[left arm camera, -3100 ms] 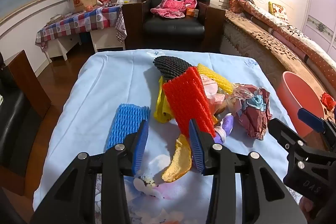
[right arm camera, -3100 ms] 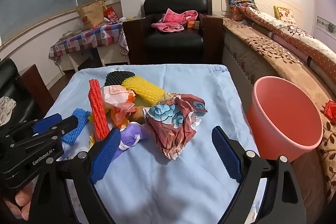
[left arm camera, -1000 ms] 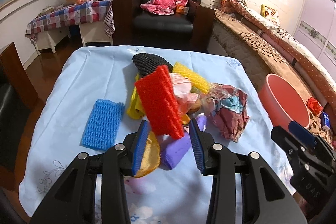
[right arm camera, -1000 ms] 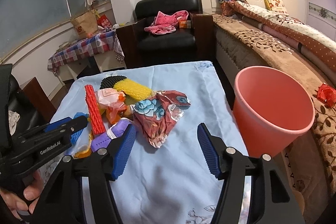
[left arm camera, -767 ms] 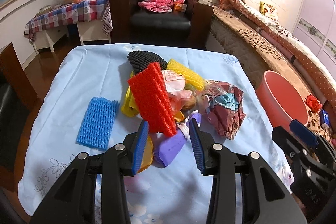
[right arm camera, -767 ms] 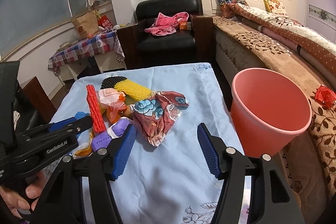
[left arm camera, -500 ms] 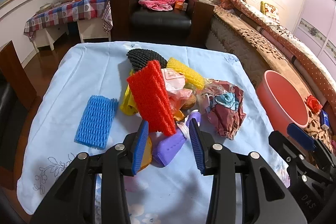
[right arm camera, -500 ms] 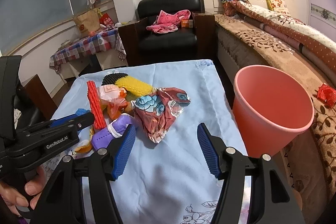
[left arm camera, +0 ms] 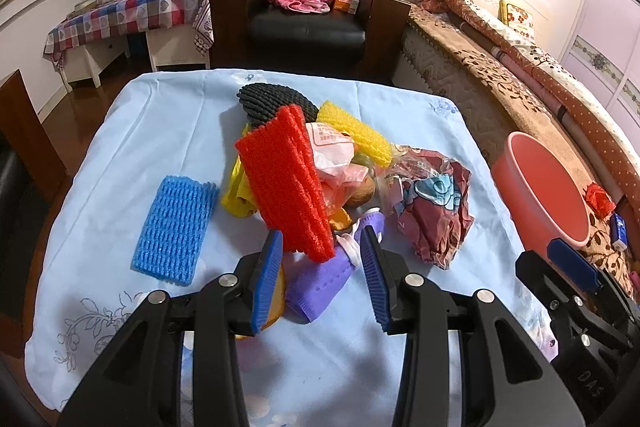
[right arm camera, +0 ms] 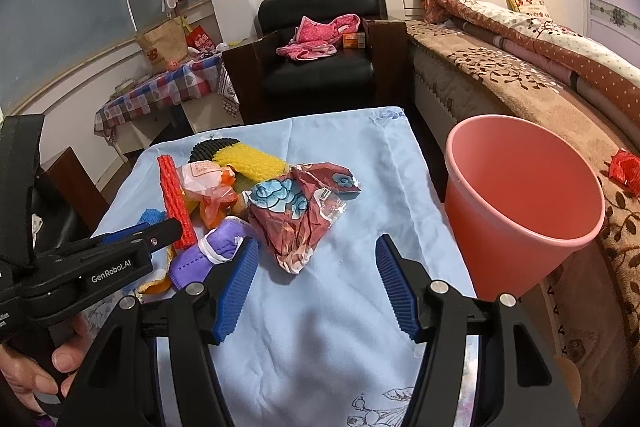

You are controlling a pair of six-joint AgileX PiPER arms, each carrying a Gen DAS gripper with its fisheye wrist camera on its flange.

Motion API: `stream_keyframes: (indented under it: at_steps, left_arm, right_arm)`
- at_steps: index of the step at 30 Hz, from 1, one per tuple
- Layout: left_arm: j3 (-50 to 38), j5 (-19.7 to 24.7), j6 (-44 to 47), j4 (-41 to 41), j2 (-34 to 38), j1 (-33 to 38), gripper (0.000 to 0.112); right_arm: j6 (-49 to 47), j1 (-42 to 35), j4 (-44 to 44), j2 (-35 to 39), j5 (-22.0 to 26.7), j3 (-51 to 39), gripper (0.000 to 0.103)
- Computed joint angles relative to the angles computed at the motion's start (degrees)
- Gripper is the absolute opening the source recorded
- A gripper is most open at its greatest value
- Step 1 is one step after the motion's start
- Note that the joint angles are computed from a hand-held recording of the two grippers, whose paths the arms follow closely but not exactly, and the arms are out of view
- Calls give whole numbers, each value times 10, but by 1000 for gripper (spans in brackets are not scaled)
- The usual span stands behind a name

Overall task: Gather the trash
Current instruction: 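Move the right gripper toward the crumpled patterned snack wrapper, then grasp the patterned wrapper with the right gripper while the left gripper grasps the red mesh sleeve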

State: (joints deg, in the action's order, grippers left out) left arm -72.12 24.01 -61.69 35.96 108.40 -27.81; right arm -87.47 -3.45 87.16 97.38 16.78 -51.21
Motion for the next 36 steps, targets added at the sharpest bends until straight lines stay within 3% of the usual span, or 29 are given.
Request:
stream_keyframes:
  at_steps: [12, 18, 25, 29, 36]
  left_arm:
    - [-11, -13, 25, -17, 14, -4, 41]
    - [34, -20, -34, 26, -20, 10, 41]
    - [104, -26, -78, 62, -70, 47, 41]
    - [118, -40, -12, -8, -77, 75, 41]
    - [82, -73, 180, -203, -67, 81, 41]
  right_arm:
    - [-30, -21, 33, 3, 11, 7, 61]
    - [-40, -27, 44, 9, 25, 7, 61]
    - [11, -21, 5, 42, 50, -17, 61]
    - [21, -7, -2, 50, 44, -26, 61]
    - [49, -1, -28, 59, 38, -39, 61]
